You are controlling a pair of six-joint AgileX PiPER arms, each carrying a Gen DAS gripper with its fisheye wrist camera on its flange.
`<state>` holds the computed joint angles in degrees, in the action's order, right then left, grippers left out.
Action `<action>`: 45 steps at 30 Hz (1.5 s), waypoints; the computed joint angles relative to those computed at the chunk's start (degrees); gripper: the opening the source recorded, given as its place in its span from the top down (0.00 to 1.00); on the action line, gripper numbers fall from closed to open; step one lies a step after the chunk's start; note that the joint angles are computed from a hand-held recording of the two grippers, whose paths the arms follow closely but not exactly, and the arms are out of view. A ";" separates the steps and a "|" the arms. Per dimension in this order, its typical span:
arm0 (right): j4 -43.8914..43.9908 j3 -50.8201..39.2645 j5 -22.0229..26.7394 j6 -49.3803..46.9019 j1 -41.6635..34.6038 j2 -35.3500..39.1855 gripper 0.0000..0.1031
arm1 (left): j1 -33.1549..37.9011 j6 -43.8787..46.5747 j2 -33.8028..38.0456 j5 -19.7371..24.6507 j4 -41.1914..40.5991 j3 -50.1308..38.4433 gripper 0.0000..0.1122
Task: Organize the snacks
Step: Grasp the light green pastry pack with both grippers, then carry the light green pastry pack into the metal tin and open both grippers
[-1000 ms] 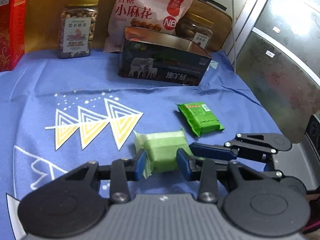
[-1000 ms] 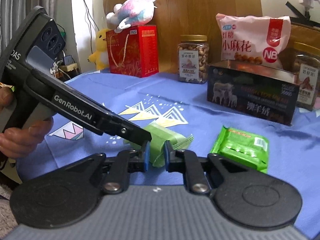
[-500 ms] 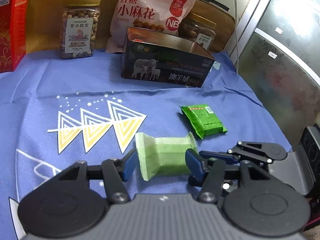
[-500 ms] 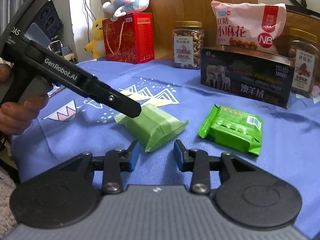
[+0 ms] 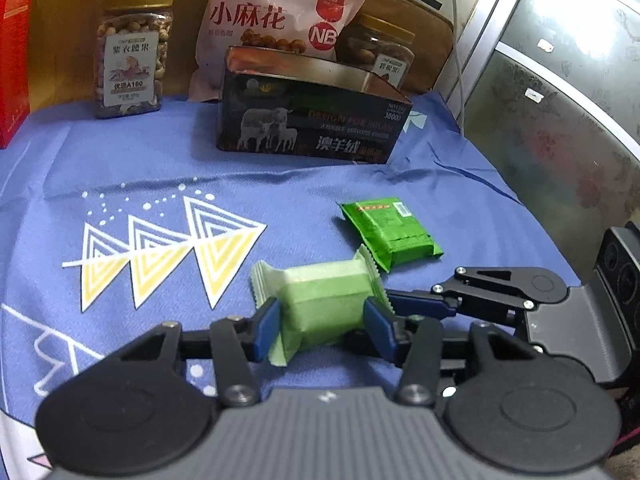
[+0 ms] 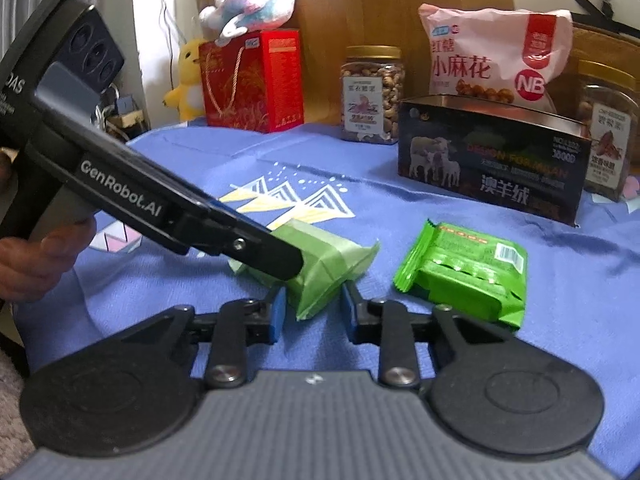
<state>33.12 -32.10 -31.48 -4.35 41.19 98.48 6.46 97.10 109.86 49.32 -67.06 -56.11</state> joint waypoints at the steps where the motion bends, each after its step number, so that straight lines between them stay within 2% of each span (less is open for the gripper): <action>1: 0.15 0.41 -1.07 0.31 0.18 -0.20 0.70 | 0.08 0.34 -0.53 0.28 -0.34 0.09 0.60; 7: 5.56 0.72 -4.34 -6.53 0.07 -3.63 0.70 | -1.83 2.00 -3.95 1.57 -3.21 -1.62 0.60; 13: 2.51 -1.59 -5.02 -12.81 -7.94 -5.32 0.70 | -7.80 0.40 -2.93 -0.26 -6.73 -9.94 0.60; 18: -10.01 -6.14 -4.10 -5.40 -19.30 -2.04 0.70 | -13.66 -9.66 4.92 -3.14 -6.59 -24.49 0.60; 20: -12.03 -8.61 -3.78 -5.03 -22.34 0.31 0.70 | -15.69 -13.30 8.66 -4.77 -5.55 -30.27 0.60; 24: -13.99 -13.32 -2.72 -4.37 -26.95 5.24 0.71 | -19.34 -21.14 15.70 -7.80 -0.41 -41.33 0.60; 26: -10.07 -14.58 -3.73 -7.51 -27.32 7.34 0.70 | -20.99 -25.24 18.98 -8.69 3.35 -46.50 0.60; 27: -7.48 -15.08 -5.17 -8.85 -27.39 8.55 0.70 | -22.25 -27.07 20.09 -10.73 5.17 -47.97 0.57; 30: -4.58 -14.76 -9.12 -7.32 -27.79 10.95 0.54 | -25.22 -26.47 20.05 -19.65 6.15 -46.24 0.43; 32: -5.60 -13.80 -9.26 -6.02 -28.20 11.02 0.54 | -26.15 -24.69 19.43 -23.84 4.55 -43.98 0.31; 36: -6.36 -12.53 -9.55 -5.19 -28.06 9.79 0.53 | -27.15 -28.79 17.74 -29.04 9.91 -40.89 0.30; 38: -6.52 -12.00 -9.05 -4.68 -27.66 8.70 0.52 | -26.81 -28.24 16.03 -30.12 9.57 -38.31 0.29; 40: -5.33 -11.18 -8.55 -5.75 -26.77 7.15 0.51 | -26.02 -24.77 13.42 -31.04 6.15 -34.48 0.27; 43: -3.26 -7.95 -9.60 -6.01 -24.71 3.98 0.48 | -24.77 -13.09 9.17 -32.18 -4.46 -27.88 0.22; 45: -1.08 -5.23 -10.12 -6.38 -22.73 1.65 0.48 | -24.59 -8.31 6.86 -33.32 -8.19 -24.33 0.22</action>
